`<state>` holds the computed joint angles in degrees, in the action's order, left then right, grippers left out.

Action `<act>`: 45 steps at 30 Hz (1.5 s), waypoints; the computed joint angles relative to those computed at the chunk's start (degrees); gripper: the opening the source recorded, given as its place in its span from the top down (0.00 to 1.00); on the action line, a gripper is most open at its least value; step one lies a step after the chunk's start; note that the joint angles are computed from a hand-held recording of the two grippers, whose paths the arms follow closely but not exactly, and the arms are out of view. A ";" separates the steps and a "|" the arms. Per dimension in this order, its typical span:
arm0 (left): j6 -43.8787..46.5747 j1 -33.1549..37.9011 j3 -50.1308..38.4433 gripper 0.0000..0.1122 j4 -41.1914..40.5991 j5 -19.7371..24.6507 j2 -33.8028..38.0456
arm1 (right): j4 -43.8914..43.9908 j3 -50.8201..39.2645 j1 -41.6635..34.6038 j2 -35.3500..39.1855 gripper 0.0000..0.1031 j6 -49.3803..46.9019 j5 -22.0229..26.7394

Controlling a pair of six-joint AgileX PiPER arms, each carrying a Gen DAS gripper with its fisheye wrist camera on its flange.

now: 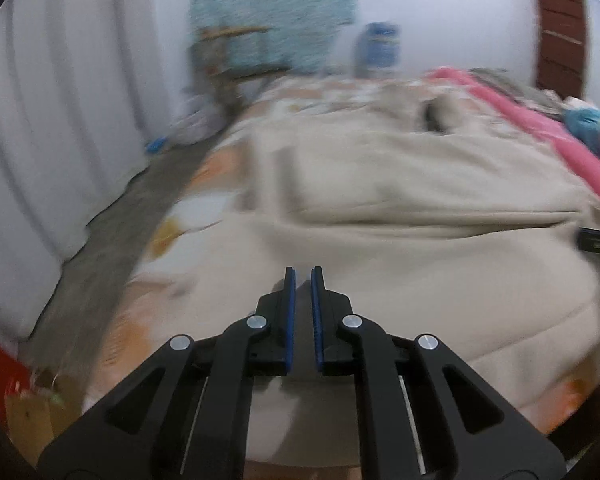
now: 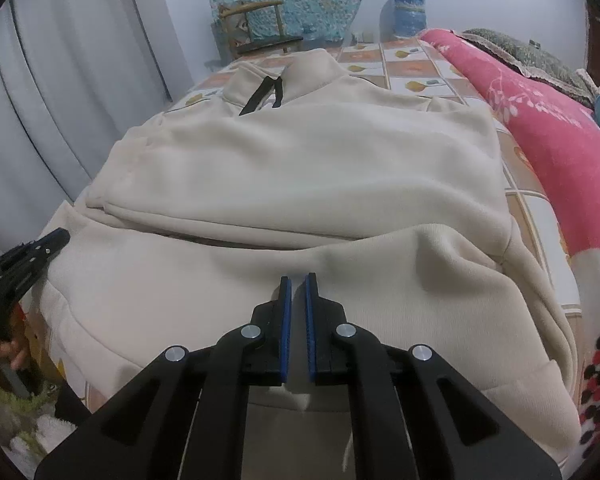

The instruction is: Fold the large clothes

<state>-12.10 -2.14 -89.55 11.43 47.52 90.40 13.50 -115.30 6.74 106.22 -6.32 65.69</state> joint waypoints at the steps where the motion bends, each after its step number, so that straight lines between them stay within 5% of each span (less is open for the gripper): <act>1: 1.03 2.16 1.40 0.93 -2.43 -1.72 -0.73 | -1.60 0.31 0.12 -0.35 0.94 0.72 -0.40; 4: 3.21 4.14 0.82 0.94 -4.98 -1.45 -0.49 | -9.24 2.10 -1.62 -1.88 0.98 4.31 -2.37; 8: 1.18 3.07 3.08 0.94 -1.67 -4.00 -1.29 | -0.06 4.61 -9.30 -2.54 1.00 1.38 -2.88; 13: 3.00 3.99 2.87 0.94 -4.62 -4.34 -1.29 | -11.08 3.78 -4.24 -2.82 1.00 4.43 -3.32; 20: 5.39 5.13 3.14 0.94 -7.71 -4.97 -1.41 | 4.87 2.72 -13.09 -2.05 1.00 2.06 -0.16; 25: 5.40 5.11 3.18 0.94 -7.79 -4.96 -1.42 | -3.18 1.11 -10.62 -4.98 0.94 8.13 0.51; 34: 5.16 4.95 3.02 0.94 -7.50 -4.93 -1.35 | -4.47 -0.31 -6.09 -4.25 0.92 6.02 1.03; 36: 5.83 5.11 2.58 0.94 -8.24 -4.42 -1.16 | -8.43 -1.12 -4.73 -2.16 0.83 7.89 1.18; 39: 7.95 5.82 0.40 0.94 -10.30 -1.72 -0.53 | -10.04 -3.14 -4.95 0.24 0.84 10.27 3.47; 41: 7.77 5.99 -0.67 0.87 -10.34 -0.51 -0.92 | -10.73 -4.17 -4.35 -0.51 0.79 10.73 4.01; 43: 8.12 5.99 -0.53 0.73 -10.93 -0.53 -2.44 | -13.53 -2.74 -2.71 -2.82 0.59 10.64 2.62; 45: 10.33 5.75 -0.94 0.69 -13.73 -0.04 -3.92 | -12.21 -0.72 -1.54 -5.74 0.56 7.54 1.33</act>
<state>-1.77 3.61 -90.48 -2.30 47.48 86.48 1.29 -116.02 5.20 100.48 1.23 67.01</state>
